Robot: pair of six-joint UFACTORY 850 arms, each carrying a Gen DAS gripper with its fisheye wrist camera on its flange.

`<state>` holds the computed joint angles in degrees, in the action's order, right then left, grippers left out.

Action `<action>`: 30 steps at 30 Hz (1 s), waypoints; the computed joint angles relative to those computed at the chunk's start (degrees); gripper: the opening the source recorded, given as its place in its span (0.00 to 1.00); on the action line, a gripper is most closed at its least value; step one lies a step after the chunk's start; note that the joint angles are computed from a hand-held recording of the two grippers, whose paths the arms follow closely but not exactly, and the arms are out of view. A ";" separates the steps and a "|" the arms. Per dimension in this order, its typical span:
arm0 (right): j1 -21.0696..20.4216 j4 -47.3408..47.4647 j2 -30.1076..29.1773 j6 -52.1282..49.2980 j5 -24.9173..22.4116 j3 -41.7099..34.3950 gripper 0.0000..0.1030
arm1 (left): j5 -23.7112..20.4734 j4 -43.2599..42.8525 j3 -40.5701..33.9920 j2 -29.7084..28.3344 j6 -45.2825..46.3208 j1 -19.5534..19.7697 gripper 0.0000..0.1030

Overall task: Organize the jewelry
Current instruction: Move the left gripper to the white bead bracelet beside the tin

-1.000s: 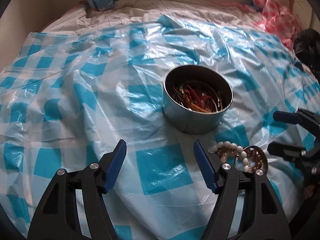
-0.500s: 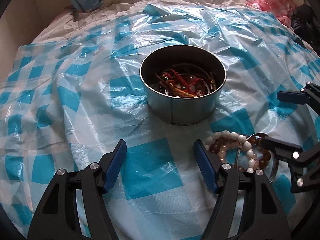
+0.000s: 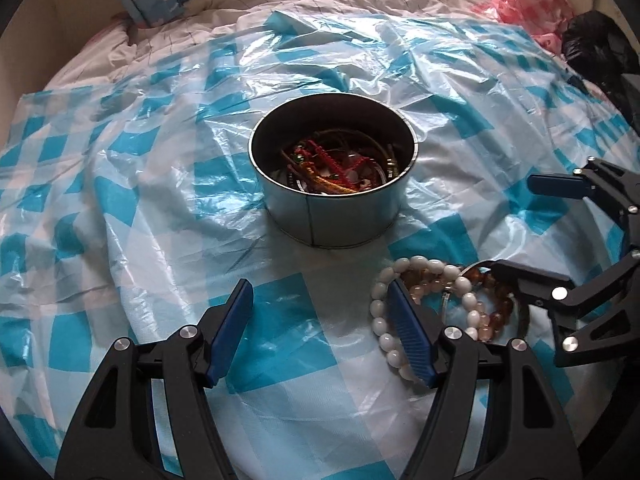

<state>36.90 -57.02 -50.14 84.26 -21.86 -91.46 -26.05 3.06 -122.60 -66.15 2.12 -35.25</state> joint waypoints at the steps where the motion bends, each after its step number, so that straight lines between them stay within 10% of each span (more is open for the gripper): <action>1: 0.06 0.05 -0.10 -0.16 -0.22 -0.13 0.83 | -0.04 -0.16 -0.02 -0.02 0.28 -0.02 0.64; 21: 0.95 -0.72 -2.89 0.78 -15.93 -4.29 0.89 | -4.70 20.79 -4.21 -2.77 -22.18 -0.33 0.58; 30: -1.32 -14.04 3.17 18.09 2.99 4.55 0.82 | -4.05 19.03 -4.68 -3.11 -19.14 -0.56 0.51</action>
